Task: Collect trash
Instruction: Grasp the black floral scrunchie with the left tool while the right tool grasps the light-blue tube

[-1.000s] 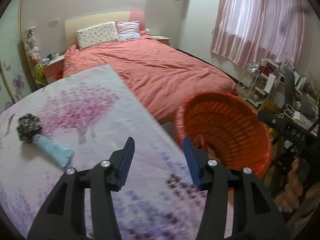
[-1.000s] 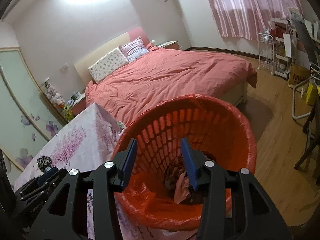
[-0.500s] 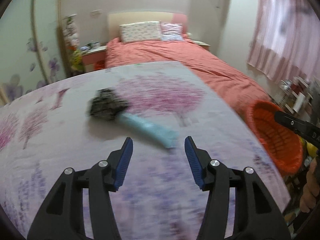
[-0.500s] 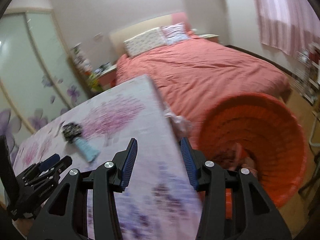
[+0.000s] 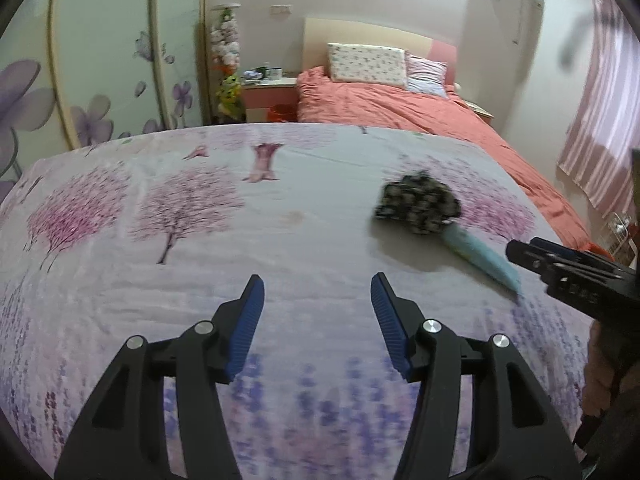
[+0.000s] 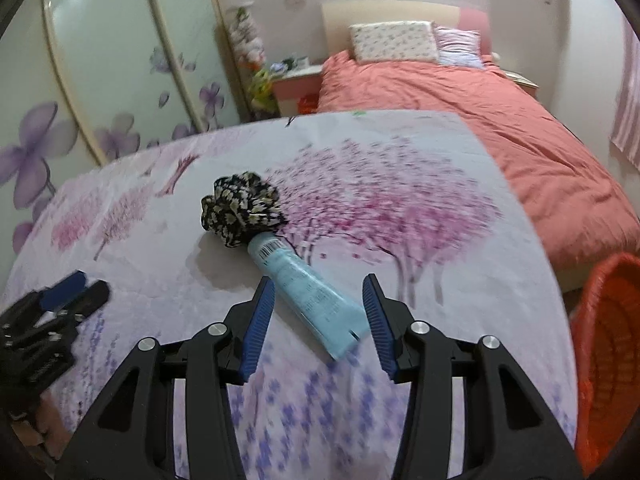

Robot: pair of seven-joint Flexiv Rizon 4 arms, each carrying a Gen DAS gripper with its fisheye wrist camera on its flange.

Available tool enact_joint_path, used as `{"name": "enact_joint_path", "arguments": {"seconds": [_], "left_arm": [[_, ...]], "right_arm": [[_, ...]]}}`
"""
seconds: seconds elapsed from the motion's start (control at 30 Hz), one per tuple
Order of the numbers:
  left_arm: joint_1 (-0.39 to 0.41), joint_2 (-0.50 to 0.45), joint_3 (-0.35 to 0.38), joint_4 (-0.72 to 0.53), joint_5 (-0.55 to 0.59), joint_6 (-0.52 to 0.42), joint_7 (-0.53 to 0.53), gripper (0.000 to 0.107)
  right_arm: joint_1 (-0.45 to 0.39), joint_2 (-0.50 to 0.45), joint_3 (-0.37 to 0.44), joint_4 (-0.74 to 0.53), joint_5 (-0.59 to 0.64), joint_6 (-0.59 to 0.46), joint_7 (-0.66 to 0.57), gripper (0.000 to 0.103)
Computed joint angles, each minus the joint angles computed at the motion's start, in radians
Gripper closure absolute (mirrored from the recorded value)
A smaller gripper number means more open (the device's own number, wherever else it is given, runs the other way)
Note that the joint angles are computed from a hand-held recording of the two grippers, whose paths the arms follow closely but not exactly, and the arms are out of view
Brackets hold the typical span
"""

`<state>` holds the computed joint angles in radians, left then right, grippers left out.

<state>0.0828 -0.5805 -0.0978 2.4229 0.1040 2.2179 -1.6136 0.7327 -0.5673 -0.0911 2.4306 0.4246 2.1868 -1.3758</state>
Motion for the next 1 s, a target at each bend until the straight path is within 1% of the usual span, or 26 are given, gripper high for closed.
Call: {"name": "enact_joint_path", "arguments": {"seconds": [0.13, 0.23, 0.33, 0.4, 0.47, 0.53, 0.67, 0.77, 0.8, 0.83, 0.87, 0.9, 0.93, 1.0], "left_arm": [[0.060, -0.009, -0.017, 0.000, 0.036, -0.004, -0.021, 0.051], [0.082, -0.019, -0.027, -0.008, 0.048, -0.017, -0.031, 0.051], [0.095, -0.030, -0.035, -0.017, 0.056, -0.025, -0.037, 0.051], [0.097, -0.033, -0.036, -0.020, 0.058, -0.028, -0.038, 0.051], [0.096, -0.035, -0.037, -0.023, 0.058, -0.029, -0.038, 0.051], [0.096, -0.036, -0.038, -0.025, 0.058, -0.031, -0.038, 0.051], [0.079, -0.040, -0.035, -0.028, 0.051, -0.027, -0.035, 0.051], [0.062, -0.042, -0.030, -0.032, 0.041, -0.030, -0.029, 0.050], [0.054, -0.042, -0.029, -0.035, 0.036, -0.032, -0.027, 0.050], [0.046, -0.042, -0.028, -0.037, 0.030, -0.035, -0.024, 0.050], [0.043, -0.041, -0.029, -0.039, 0.028, -0.037, -0.023, 0.049], [0.036, -0.041, -0.030, -0.042, 0.023, -0.041, -0.022, 0.049], [0.033, -0.040, -0.031, -0.043, 0.021, -0.043, -0.021, 0.049], [0.029, -0.038, -0.039, -0.049, 0.019, -0.051, -0.022, 0.048]], "right_arm": [[0.027, -0.018, -0.038, -0.049, -0.028, -0.079, -0.015, 0.052], [0.044, -0.030, -0.059, -0.059, -0.058, -0.108, -0.024, 0.052], [0.089, -0.050, -0.108, -0.070, -0.064, -0.141, -0.029, 0.053], [0.132, -0.069, -0.145, -0.065, -0.044, -0.126, -0.024, 0.057], [0.140, -0.063, -0.148, -0.050, -0.032, -0.118, -0.012, 0.062], [0.169, -0.064, -0.171, -0.036, -0.005, -0.116, -0.002, 0.068], [0.219, -0.073, -0.210, 0.006, 0.068, -0.084, 0.027, 0.074], [0.293, -0.085, -0.292, 0.030, 0.150, -0.115, 0.073, 0.074], [0.294, -0.083, -0.296, 0.038, 0.165, -0.111, 0.081, 0.074], [0.268, -0.079, -0.280, 0.059, 0.114, -0.080, 0.126, 0.074], [0.222, -0.065, -0.236, 0.056, 0.111, -0.069, 0.110, 0.073], [0.170, -0.056, -0.194, 0.057, 0.083, -0.052, 0.116, 0.067], [0.146, -0.050, -0.174, 0.053, 0.071, -0.048, 0.119, 0.062], [0.112, -0.048, -0.149, 0.038, 0.055, -0.042, 0.121, 0.060]]}}
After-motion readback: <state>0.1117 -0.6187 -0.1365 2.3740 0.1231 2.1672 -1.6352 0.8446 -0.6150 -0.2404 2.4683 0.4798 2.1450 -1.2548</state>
